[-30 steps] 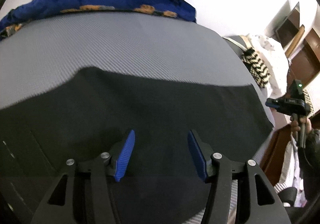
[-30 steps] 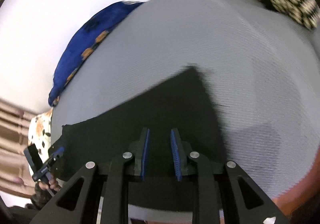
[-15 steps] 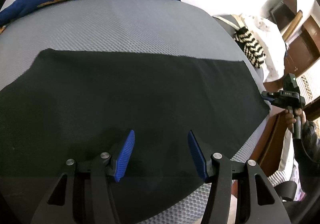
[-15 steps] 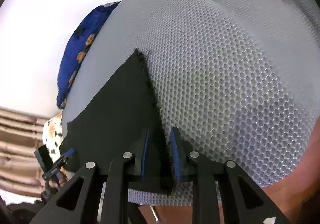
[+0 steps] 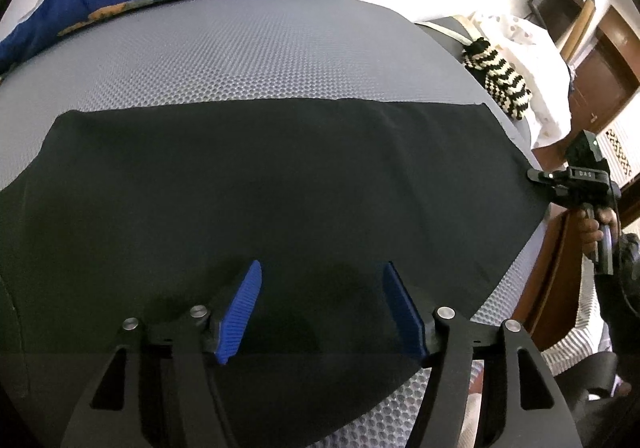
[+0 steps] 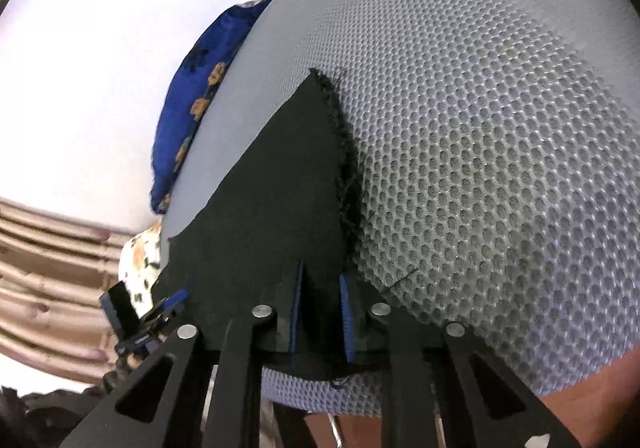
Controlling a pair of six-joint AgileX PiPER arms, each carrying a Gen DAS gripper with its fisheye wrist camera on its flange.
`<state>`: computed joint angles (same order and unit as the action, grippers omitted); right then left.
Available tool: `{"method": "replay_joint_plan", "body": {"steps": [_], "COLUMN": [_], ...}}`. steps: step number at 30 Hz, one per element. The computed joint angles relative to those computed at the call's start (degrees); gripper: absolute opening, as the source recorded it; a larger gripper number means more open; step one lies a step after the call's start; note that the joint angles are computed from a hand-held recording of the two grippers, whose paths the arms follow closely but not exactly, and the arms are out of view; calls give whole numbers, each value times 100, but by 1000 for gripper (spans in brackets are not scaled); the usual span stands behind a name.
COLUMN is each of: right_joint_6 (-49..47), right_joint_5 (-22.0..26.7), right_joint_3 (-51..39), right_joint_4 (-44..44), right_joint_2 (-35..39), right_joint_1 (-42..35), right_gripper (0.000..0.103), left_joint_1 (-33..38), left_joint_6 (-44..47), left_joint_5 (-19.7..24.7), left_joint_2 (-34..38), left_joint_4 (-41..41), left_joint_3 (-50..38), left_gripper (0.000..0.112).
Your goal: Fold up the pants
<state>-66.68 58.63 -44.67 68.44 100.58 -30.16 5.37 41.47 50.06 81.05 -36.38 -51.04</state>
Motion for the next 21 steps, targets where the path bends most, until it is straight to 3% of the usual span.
{"method": "replay_joint_plan", "body": {"steps": [3,5,11,15,21], "right_joint_6": [139,226,739,1227,1954], "right_joint_5": [-280,-309,-701,-1021,-1415], "right_joint_3": [212,321,219,-420,-1866], "right_joint_4": [204,362,782,952,753], "right_joint_2": [-401,-658,-1239,-1033,-104], "right_joint_1": [241,408,1648,2786,4394], "right_gripper": [10,9,9,9,9], "left_joint_1": [40,241,1143,2059,3212], "left_joint_6": [94,179,553,850,1239], "left_joint_5": [-3,221,714,1124,1628], "left_joint_2": [5,62,-52,-90,99], "left_joint_4": [-88,-259,-617,-775,-857], "left_joint_3": [11,-63,-269,-494,-826], "left_gripper": [65,65,65,65,65]}}
